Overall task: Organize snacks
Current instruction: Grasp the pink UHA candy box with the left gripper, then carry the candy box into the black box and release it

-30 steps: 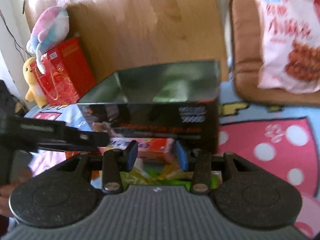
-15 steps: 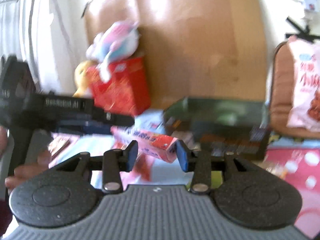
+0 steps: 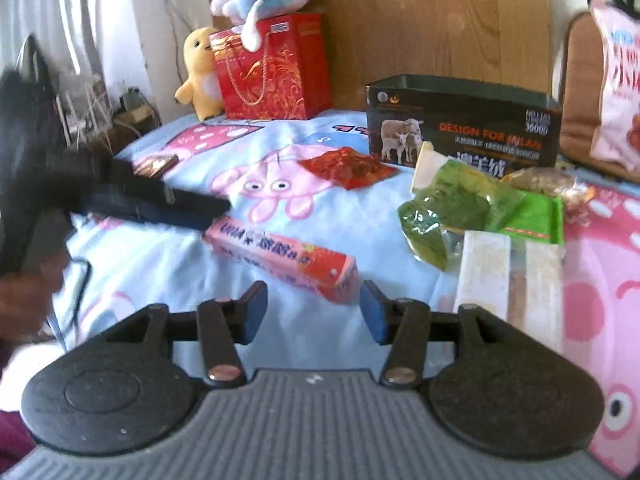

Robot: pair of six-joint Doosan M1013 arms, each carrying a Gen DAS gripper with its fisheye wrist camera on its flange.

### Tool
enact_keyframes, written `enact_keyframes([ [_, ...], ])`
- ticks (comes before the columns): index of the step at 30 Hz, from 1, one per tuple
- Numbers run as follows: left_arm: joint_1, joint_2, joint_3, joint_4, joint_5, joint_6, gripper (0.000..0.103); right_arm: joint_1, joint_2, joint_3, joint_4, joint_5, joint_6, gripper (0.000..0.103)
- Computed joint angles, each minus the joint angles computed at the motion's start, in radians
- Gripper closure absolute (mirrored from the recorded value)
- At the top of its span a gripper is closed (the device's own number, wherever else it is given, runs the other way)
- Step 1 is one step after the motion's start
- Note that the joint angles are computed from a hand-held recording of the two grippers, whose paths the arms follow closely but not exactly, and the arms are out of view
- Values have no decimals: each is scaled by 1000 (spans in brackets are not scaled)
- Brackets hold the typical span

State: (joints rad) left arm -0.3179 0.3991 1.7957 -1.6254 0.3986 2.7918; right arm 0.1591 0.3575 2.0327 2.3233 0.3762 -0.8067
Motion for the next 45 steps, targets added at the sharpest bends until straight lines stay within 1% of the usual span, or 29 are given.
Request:
enact_keyframes([
  [1, 1, -4, 2, -18, -17, 12, 25, 2, -1, 3, 16, -5, -30, 48],
  [2, 4, -4, -2, 2, -31, -18, 24, 5, -2, 8, 41, -11, -67, 45],
  [3, 8, 0, -9, 42, -25, -71, 24, 8, -1, 11, 74, -16, -105, 43],
  [5, 21, 19, -32, 139, 35, -196, 24, 14, 4, 9, 136, -27, -161, 42],
  [7, 19, 36, -52, 233, 69, -296, 24, 10, 11, 3, 130, -27, -152, 42],
  [9, 10, 47, -63, 291, 89, -342, 27, 15, 14, -2, 169, -36, -190, 42],
  [10, 4, 46, -58, 275, 80, -318, 27, 16, 17, -7, 170, -38, -195, 42],
  [13, -8, 48, -65, 305, 75, -333, 41, 20, 23, -16, 155, -37, -187, 42],
  [14, -13, 49, -69, 332, 67, -354, 44, 21, 25, -18, 138, -35, -176, 44],
  [15, -22, 46, -69, 360, 41, -368, 45, 24, 25, -18, 149, -35, -191, 45],
  [16, -28, 44, -70, 384, 23, -376, 45, 30, 25, -17, 208, -39, -254, 46],
  [18, -40, 37, -74, 441, -11, -408, 45, 40, 26, -14, 320, -49, -373, 57],
  [19, -44, 36, -80, 465, -15, -421, 45, 39, 25, -15, 336, -53, -386, 58],
  [21, -47, 38, -98, 479, -8, -417, 45, 34, 20, -13, 361, -46, -392, 59],
  [23, -53, 39, -117, 468, -14, -379, 45, 30, 15, -11, 437, -27, -453, 59],
  [25, -60, 40, -137, 441, -30, -319, 45, 22, 8, -11, 495, 4, -488, 59],
  [29, -77, 66, -215, 436, -72, -271, 45, 3, 4, -27, 573, 58, -537, 59],
  [32, -88, 106, -300, 512, -86, -341, 45, -9, 13, -66, 640, 75, -627, 59],
  [33, -90, 124, -334, 543, -78, -375, 45, -15, 18, -79, 659, 86, -650, 58],
  [34, -91, 147, -375, 592, -63, -436, 45, -22, 26, -99, 680, 86, -670, 58],
  [36, -93, 185, -437, 687, -45, -541, 45, -39, 39, -137, 669, 61, -628, 58],
  [40, -98, 256, -545, 906, -13, -788, 43, -74, 79, -228, 527, -35, -402, 57],
  [41, -100, 266, -558, 950, -12, -835, 42, -75, 90, -246, 505, -59, -370, 56],
  [42, -102, 274, -570, 1006, -16, -895, 39, -78, 101, -264, 462, -80, -321, 56],
  [44, -105, 287, -594, 1139, -10, -1031, 33, -84, 121, -293, 330, -107, -182, 56],
  [45, -102, 288, -597, 1155, -5, -1049, 32, -83, 126, -300, 287, -116, -140, 56],
])
